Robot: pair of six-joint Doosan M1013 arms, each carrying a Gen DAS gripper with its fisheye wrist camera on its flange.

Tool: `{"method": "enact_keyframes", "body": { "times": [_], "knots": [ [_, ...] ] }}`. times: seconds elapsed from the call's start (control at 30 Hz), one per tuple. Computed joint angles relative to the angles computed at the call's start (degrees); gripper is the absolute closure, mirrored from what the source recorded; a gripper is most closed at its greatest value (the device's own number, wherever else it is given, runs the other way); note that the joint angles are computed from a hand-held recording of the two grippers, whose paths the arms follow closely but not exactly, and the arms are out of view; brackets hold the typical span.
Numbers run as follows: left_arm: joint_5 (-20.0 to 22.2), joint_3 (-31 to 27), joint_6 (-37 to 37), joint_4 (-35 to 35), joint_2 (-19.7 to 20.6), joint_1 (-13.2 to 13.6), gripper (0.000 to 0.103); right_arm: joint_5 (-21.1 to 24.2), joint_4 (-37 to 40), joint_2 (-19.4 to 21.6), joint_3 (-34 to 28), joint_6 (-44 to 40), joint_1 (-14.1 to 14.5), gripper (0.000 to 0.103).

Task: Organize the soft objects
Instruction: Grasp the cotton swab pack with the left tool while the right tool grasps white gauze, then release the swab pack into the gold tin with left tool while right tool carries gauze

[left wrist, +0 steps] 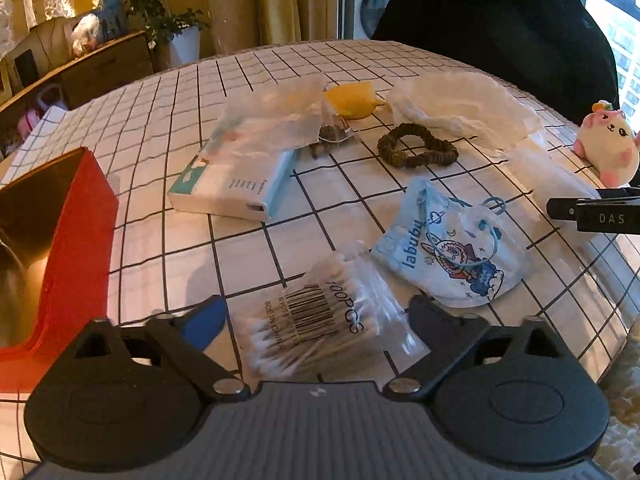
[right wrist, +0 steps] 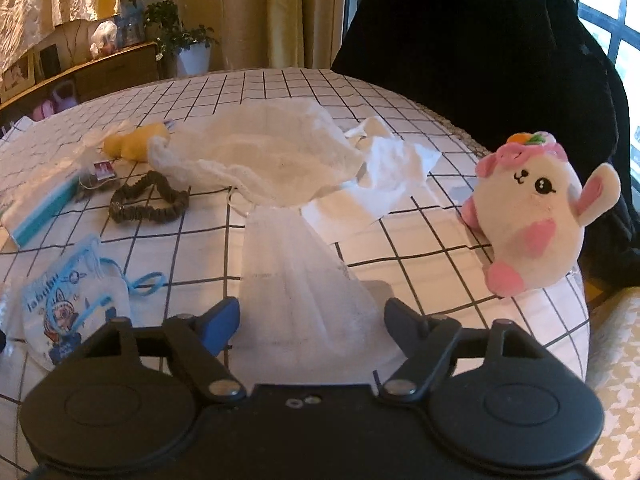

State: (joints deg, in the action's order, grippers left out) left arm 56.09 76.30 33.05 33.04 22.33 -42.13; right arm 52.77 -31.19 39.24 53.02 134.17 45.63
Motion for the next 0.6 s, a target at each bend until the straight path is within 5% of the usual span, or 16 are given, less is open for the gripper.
{"method": "enact_keyframes", "body": {
  "times": [0.37,0.6],
  "knots": [
    [-1.1,1.1,-1.1,0.3,-0.7,0.1,0.032,-0.2,-2.5,-0.7,0.7,0.3,0.7,0.058],
    [-1.6,1.8,-2.2,0.2,-1.4,0.4,0.036,-1.3,-4.8,-1.9,1.8,1.4,1.6,0.072]
  ]
}}
